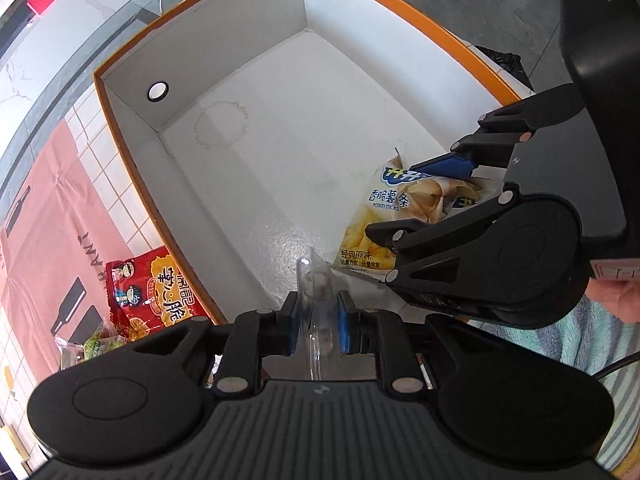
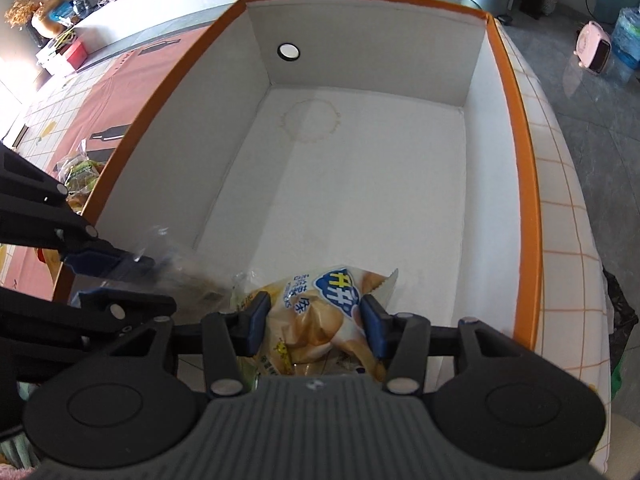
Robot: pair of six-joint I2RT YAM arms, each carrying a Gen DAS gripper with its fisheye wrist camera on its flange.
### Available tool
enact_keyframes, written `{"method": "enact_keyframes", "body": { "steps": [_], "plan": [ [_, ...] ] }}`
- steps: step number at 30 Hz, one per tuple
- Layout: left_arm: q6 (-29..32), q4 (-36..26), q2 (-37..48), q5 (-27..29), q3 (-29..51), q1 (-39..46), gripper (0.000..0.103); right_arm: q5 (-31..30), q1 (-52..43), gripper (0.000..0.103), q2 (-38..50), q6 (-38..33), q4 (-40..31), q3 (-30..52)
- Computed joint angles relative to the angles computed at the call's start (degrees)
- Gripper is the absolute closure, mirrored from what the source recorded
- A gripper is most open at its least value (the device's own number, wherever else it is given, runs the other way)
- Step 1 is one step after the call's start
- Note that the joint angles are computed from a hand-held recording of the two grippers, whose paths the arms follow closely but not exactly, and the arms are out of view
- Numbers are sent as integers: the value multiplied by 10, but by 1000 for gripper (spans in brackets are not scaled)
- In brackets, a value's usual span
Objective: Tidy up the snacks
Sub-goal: 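Carry both snacks over the orange box and open both tools to drop them, then move both open tools back over the snack pile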
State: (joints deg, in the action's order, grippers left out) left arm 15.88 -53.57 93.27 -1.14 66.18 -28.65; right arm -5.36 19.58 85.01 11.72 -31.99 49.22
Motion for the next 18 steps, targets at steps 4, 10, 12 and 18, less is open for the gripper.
{"method": "enact_keyframes", "body": {
  "steps": [4, 10, 12, 18],
  "plan": [
    [6, -11, -10, 26, 5, 12, 80, 2, 3, 51, -2, -1, -17, 11],
    [18, -43, -35, 89, 10, 37, 80, 13, 10, 50, -16, -13, -52, 37],
    [19, -48, -43, 98, 5, 38, 80, 25, 17, 50, -21, -17, -68, 44],
    [0, -23, -52, 117, -24, 43, 85, 48, 30, 67, -38, -10, -95, 47]
  ]
}}
